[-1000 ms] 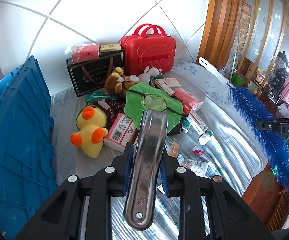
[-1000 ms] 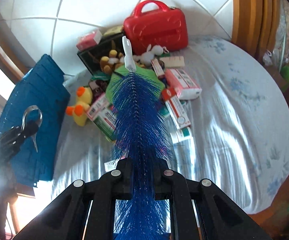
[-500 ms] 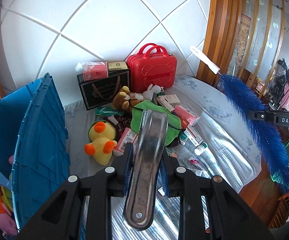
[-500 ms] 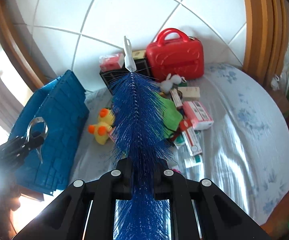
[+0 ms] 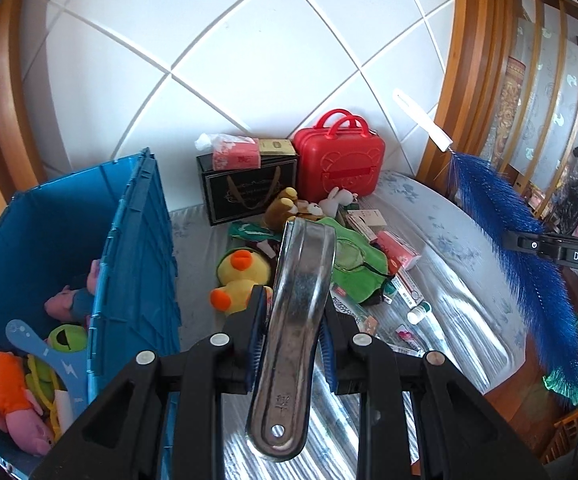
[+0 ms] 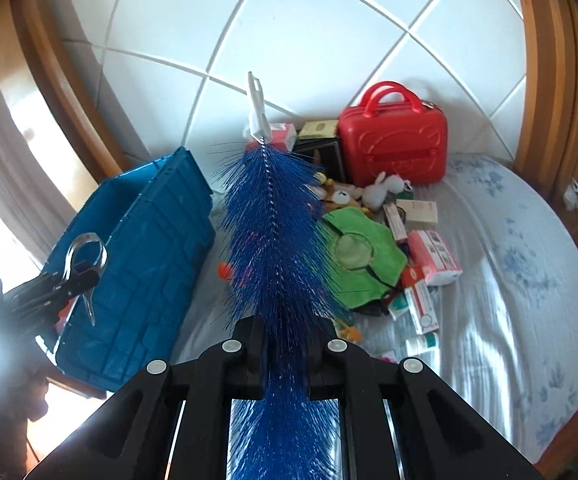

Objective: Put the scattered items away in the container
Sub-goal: 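Lift the blue brush and silver clip with both grippers toward the blue crate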

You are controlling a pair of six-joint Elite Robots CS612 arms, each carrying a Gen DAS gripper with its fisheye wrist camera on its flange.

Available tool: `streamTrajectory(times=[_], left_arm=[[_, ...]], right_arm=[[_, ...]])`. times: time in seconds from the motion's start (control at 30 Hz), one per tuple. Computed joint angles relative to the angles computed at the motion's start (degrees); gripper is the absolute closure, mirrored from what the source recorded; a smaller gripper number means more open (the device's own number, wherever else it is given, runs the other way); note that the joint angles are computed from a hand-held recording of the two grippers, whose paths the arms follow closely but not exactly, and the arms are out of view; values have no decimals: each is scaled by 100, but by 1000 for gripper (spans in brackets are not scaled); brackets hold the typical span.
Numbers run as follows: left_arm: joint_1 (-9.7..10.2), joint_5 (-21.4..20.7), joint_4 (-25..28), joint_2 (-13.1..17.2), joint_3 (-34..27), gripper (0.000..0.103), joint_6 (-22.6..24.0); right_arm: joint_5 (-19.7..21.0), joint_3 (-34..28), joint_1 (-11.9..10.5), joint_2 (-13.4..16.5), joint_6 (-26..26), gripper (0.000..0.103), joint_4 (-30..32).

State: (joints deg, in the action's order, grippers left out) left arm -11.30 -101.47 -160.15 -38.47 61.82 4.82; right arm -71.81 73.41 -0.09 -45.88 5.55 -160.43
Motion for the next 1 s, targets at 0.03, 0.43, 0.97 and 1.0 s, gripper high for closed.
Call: streamTrajectory(times=[0.03, 0.43, 0.97, 1.0], left_arm=[[24, -16, -43, -13, 14, 79, -33], [258, -11, -324, -157, 93, 79, -260], [641, 46, -523, -79, -69, 79, -476], [667, 45, -515, -65, -93, 79, -478]], right_arm=[[10, -20, 19, 0, -13, 92, 3], [51, -392, 271, 91, -177, 92, 159], [272, -1629, 801, 632, -589, 92, 739], [290, -1757, 848, 690, -624, 92, 804]])
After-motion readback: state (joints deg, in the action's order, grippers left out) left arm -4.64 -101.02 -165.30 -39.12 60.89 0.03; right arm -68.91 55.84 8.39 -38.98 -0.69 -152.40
